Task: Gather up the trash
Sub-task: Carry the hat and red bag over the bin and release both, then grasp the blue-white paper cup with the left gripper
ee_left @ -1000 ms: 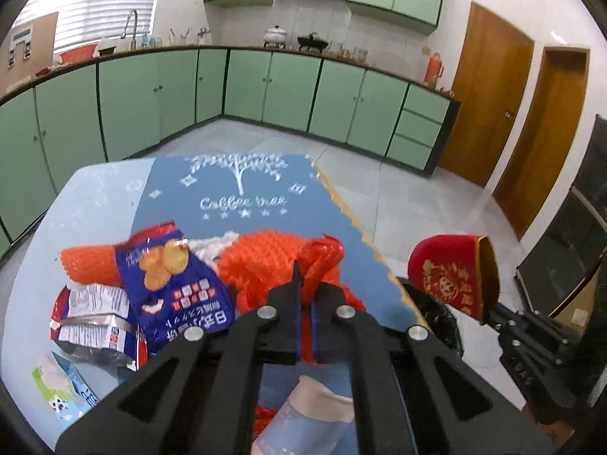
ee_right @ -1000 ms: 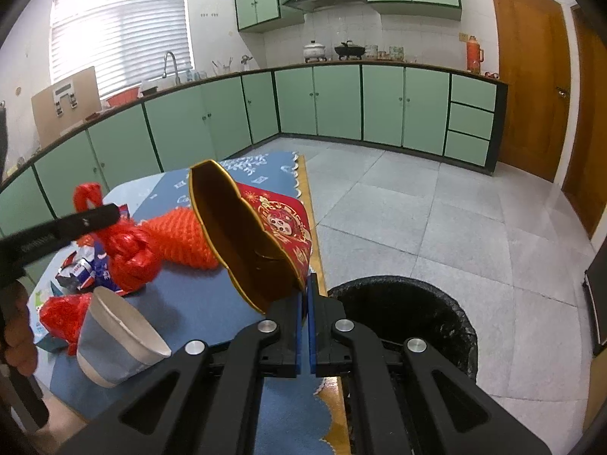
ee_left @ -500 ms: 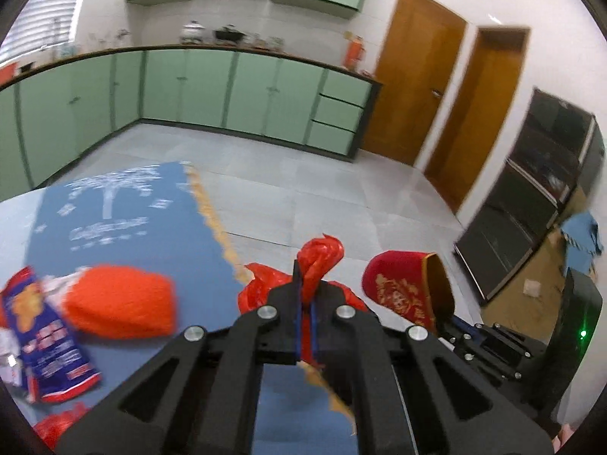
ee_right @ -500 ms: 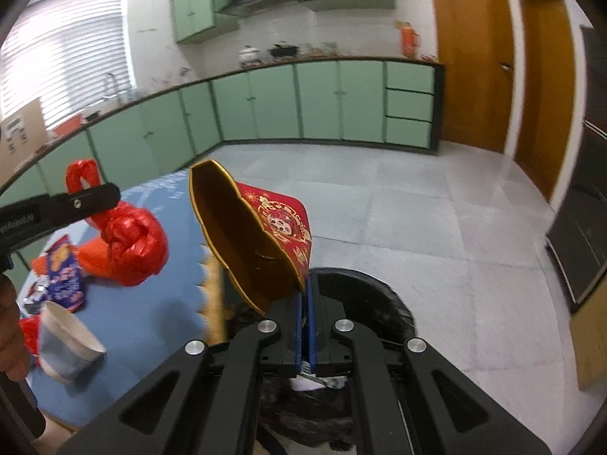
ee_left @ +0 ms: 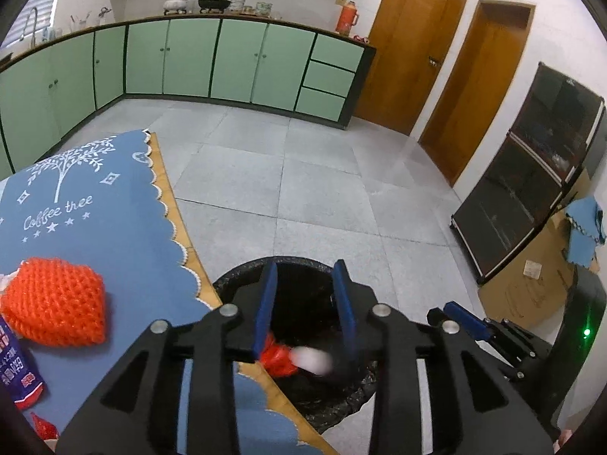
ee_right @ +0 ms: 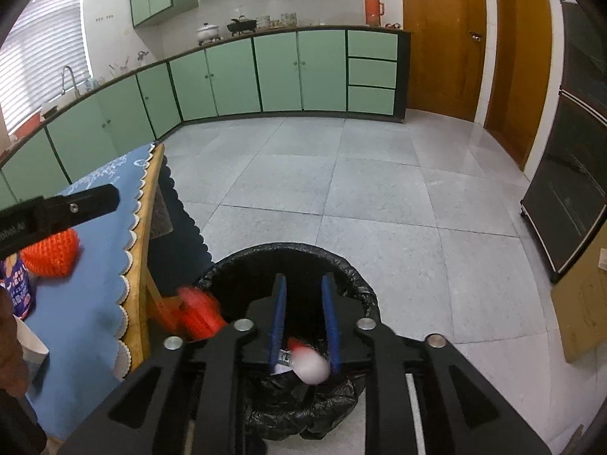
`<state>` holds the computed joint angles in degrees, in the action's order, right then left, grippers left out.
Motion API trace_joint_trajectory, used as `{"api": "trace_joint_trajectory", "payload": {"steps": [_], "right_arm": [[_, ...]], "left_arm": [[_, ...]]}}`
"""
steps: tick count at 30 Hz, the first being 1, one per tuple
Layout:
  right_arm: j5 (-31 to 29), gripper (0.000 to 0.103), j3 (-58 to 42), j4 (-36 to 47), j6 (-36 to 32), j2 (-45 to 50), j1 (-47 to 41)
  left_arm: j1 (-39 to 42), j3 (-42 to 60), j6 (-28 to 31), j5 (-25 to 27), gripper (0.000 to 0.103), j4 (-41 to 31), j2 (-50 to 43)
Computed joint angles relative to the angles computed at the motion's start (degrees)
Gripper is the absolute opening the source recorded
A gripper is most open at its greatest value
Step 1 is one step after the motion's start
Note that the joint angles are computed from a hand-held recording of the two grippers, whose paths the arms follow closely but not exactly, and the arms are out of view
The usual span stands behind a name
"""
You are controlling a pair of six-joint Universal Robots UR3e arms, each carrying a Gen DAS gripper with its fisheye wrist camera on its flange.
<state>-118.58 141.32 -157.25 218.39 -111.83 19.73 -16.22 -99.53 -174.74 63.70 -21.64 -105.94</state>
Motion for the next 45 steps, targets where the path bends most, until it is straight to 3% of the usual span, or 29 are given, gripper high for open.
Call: {"api": "trace_joint_trajectory", "payload": {"steps": [1,6,11,17,23,25,29,38,45], "right_arm": [[-0.3,0.028,-0.2,0.5,0.5,-0.3,0.3],[-3.7,0.062,-3.6,3.4,3.1,0.0,4.6],[-5.9,0.074,-9.6,2.1,5.2,4.6,12.3],[-5.2,0.08,-18.7,-5.8,2.5,16.0,20.4],[-3.8,0.08,-28.3,-7.7,0.4,26.8,25.2],[-4.0,0.08,-30.0,-7.1,1.1,28.7,26.2],[-4.9,0.08,-30.8,-5.3,3.4,29.0,27.1],[-7.7,0.08,-28.5,-1.0,7.1,26.1,27.8],[-7.1,0.08,-27.8,-1.3,6.7,26.2,26.9]], "left_arm": [[0.5,-0.2,-0.1,-0.2,0.033,0.0,0.7],[5.9,-6.1,1.4,-1.8,0.05,0.5,9.2],[15.9,-15.9,6.6,-4.3,0.055,-1.7,21.6],[34.7,-28.6,18.5,-7.8,0.055,-12.1,39.4],[53.7,-32.3,36.1,-15.3,0.055,-37.6,54.6],[56.8,-32.6,40.7,-17.0,0.055,-44.3,58.0],[56.7,-33.4,44.9,-18.0,0.055,-48.4,59.3],[43.0,-37.4,36.5,-12.8,0.053,-28.9,48.0],[38.6,-38.8,34.4,-10.4,0.045,-21.7,43.1]]}}
